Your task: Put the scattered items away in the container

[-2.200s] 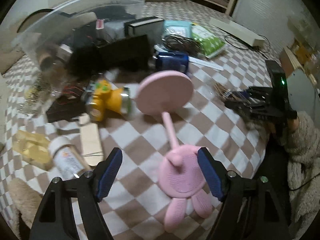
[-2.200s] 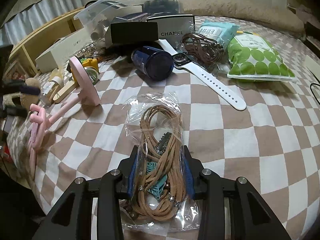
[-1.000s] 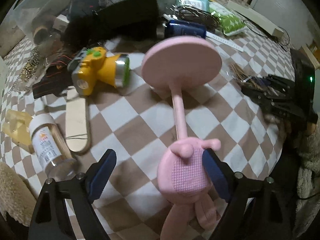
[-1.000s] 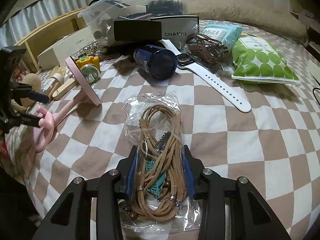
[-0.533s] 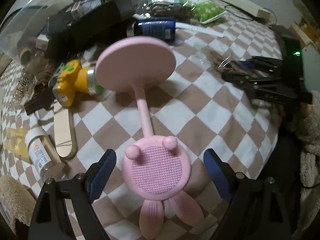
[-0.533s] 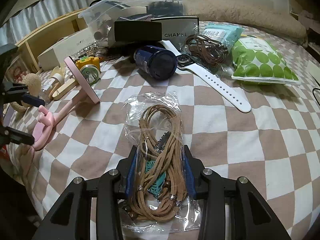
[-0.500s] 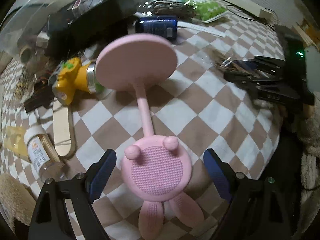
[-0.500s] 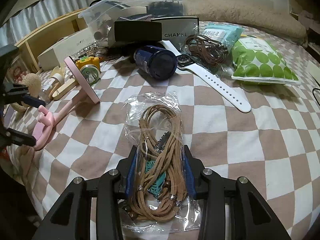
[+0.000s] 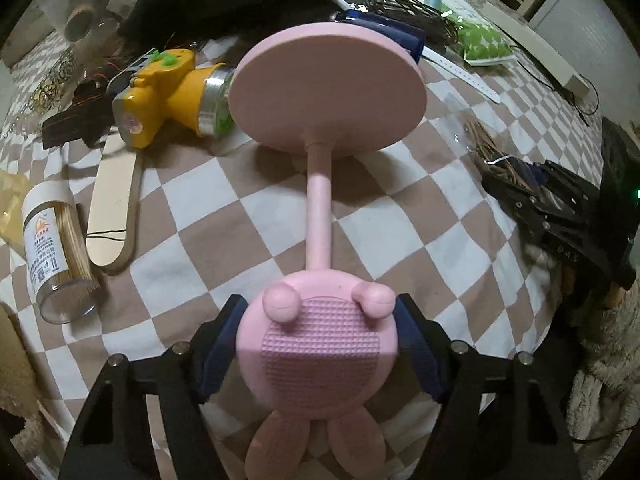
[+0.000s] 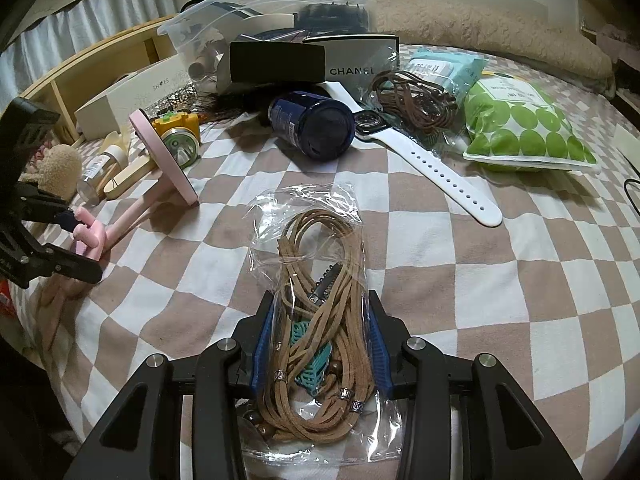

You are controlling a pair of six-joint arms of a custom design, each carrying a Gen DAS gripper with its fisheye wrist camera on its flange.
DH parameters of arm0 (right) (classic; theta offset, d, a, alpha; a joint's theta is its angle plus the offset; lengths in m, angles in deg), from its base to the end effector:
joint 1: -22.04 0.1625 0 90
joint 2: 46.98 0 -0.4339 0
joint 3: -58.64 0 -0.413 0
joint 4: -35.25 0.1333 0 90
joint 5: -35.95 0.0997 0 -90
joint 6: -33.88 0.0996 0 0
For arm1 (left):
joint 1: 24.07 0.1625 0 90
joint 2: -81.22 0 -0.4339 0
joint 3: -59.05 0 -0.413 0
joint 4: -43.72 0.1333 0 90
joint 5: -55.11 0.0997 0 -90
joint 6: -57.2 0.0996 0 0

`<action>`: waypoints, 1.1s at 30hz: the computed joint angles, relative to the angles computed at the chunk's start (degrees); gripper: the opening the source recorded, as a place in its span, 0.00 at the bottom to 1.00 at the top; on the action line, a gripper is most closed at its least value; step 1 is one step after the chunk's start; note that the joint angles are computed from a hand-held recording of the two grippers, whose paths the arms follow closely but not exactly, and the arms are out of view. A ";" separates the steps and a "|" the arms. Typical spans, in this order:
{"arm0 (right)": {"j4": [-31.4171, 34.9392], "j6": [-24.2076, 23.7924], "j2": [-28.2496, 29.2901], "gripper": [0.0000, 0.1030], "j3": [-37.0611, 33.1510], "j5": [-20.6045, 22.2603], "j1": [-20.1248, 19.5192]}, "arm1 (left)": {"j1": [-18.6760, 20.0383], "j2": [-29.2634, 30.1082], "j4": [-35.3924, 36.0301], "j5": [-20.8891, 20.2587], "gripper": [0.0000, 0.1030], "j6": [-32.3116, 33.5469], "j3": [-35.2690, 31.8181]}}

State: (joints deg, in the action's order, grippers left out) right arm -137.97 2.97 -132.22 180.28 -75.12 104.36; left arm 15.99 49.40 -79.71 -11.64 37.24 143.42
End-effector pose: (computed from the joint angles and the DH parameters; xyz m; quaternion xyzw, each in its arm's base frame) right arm 0.0292 -0.5129 0.3589 0.1105 -0.8984 0.3132 0.2874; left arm -0.4125 -0.5724 -0.0557 0.2822 0.9244 0.0195 0.2561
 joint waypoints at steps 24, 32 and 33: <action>-1.59 0.57 0.53 0.40 0.14 -0.64 0.09 | 0.21 -0.01 -3.57 1.22 0.67 0.64 0.53; -1.83 0.71 0.76 0.41 -0.08 -0.67 0.07 | -0.28 -2.65 -7.40 1.49 0.61 4.50 2.38; -1.93 0.71 0.78 0.41 -0.05 -0.70 0.11 | -0.28 -3.02 -7.74 1.39 0.61 4.92 2.56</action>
